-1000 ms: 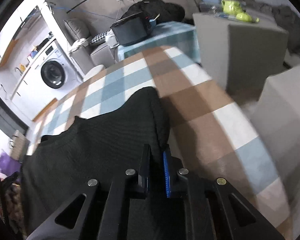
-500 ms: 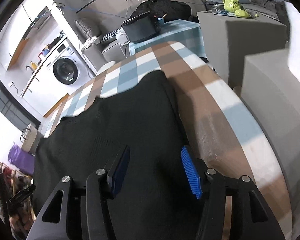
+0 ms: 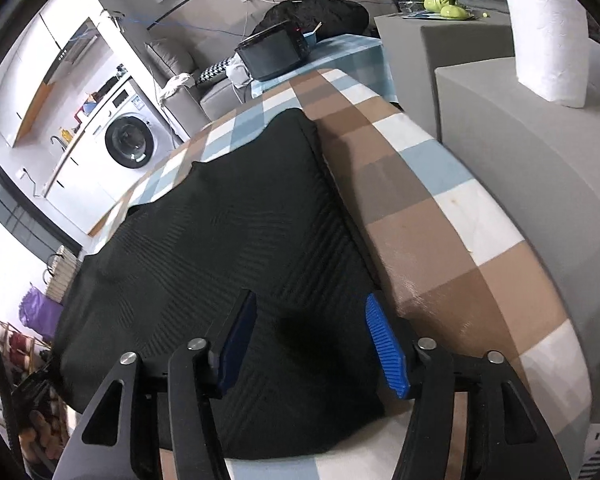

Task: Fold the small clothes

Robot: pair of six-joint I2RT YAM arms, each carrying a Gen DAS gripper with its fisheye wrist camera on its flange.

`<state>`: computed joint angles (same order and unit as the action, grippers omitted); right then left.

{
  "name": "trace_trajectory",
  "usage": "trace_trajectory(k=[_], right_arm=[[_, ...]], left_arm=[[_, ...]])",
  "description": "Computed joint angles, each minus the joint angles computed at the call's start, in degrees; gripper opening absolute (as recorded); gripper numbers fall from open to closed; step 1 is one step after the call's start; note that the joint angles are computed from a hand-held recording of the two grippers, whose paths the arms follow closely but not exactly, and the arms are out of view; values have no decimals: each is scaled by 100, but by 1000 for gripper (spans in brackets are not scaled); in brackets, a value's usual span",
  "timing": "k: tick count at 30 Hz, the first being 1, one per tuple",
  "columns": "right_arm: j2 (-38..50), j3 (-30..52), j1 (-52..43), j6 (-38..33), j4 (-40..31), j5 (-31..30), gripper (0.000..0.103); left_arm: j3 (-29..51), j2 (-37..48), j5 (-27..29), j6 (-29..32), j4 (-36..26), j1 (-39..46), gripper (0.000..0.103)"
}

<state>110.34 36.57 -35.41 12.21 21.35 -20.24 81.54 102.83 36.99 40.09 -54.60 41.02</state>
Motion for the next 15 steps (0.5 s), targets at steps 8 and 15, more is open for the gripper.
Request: trace_trajectory(k=[8, 15], right_arm=[[-251, -344, -315, -336, -168, -319, 60], [-233, -624, -395, -431, -105, -688, 60]], left_arm=[[267, 122, 116, 211, -504, 365, 17], [225, 102, 58, -11, -545, 327, 36]])
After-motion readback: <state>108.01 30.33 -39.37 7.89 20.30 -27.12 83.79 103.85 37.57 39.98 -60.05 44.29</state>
